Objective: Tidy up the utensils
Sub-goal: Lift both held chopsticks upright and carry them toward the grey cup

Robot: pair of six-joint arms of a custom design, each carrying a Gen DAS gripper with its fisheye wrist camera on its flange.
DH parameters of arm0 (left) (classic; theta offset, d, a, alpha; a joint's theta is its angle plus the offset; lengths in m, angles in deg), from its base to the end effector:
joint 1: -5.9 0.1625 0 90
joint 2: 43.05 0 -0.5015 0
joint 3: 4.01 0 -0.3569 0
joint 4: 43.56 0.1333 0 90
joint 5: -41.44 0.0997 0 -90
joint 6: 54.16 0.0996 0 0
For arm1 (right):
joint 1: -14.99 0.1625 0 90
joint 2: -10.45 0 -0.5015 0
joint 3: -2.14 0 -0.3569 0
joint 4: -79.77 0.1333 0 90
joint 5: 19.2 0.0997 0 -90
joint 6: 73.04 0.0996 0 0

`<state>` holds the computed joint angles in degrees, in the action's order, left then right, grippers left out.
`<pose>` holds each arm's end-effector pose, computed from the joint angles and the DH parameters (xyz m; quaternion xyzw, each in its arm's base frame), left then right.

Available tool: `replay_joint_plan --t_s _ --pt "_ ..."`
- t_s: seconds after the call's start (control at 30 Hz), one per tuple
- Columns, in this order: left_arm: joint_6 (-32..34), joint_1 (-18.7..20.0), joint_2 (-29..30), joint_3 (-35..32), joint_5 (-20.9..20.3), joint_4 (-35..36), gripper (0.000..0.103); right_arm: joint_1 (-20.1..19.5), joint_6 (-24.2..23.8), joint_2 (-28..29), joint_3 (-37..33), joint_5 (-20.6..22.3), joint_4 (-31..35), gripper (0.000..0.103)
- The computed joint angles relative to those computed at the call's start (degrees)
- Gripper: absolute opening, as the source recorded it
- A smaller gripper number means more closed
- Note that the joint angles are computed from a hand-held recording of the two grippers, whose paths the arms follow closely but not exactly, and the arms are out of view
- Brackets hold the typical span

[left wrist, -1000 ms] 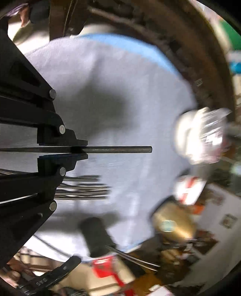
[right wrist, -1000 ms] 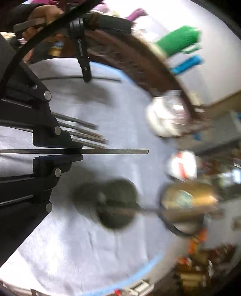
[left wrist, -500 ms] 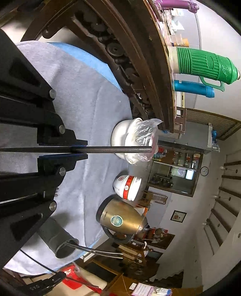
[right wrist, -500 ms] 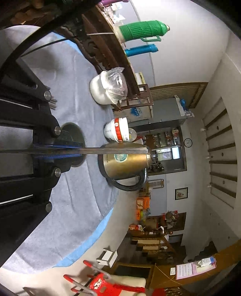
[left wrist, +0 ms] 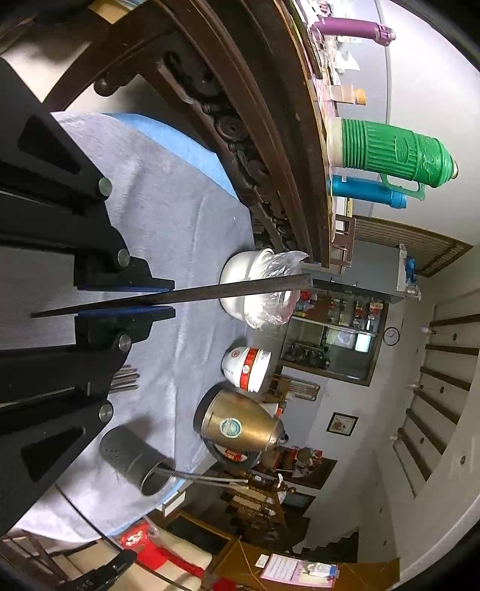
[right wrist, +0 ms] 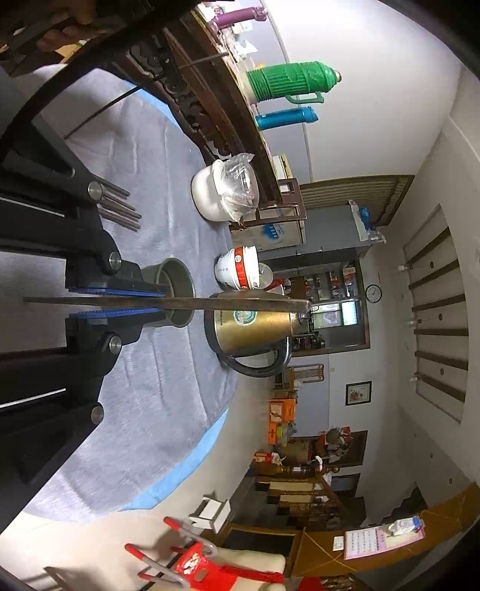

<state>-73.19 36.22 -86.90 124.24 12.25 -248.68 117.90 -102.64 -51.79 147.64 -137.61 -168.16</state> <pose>-0.3265 -0.4461 0.1639 0.1632 0.8264 -0.4861 0.2325 0.1701 -0.3574 0.3248 0.1407 -0.7723 0.5534 0.2784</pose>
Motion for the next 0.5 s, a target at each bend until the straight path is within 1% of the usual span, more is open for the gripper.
replay_joint_plan --t_s 0.1,0.2,0.33,0.5 --pt "-2.99 -1.07 -1.40 2.13 -0.49 1.13 0.007 0.91 0.87 -0.29 1.42 -1.19 -0.54 0.006" --pt "-4.57 -1.69 -2.14 3.27 -1.04 1.80 0.008 1.68 2.02 -0.23 3.00 -2.24 -1.98 0.006" --pt "-5.35 -2.06 -2.58 3.85 -1.74 2.07 0.007 1.94 2.94 -0.38 3.98 -2.82 -2.74 0.006" --pt "-5.57 -1.94 -2.78 3.67 -2.45 2.30 0.007 1.15 3.98 -1.10 3.99 -2.29 -1.95 0.006"
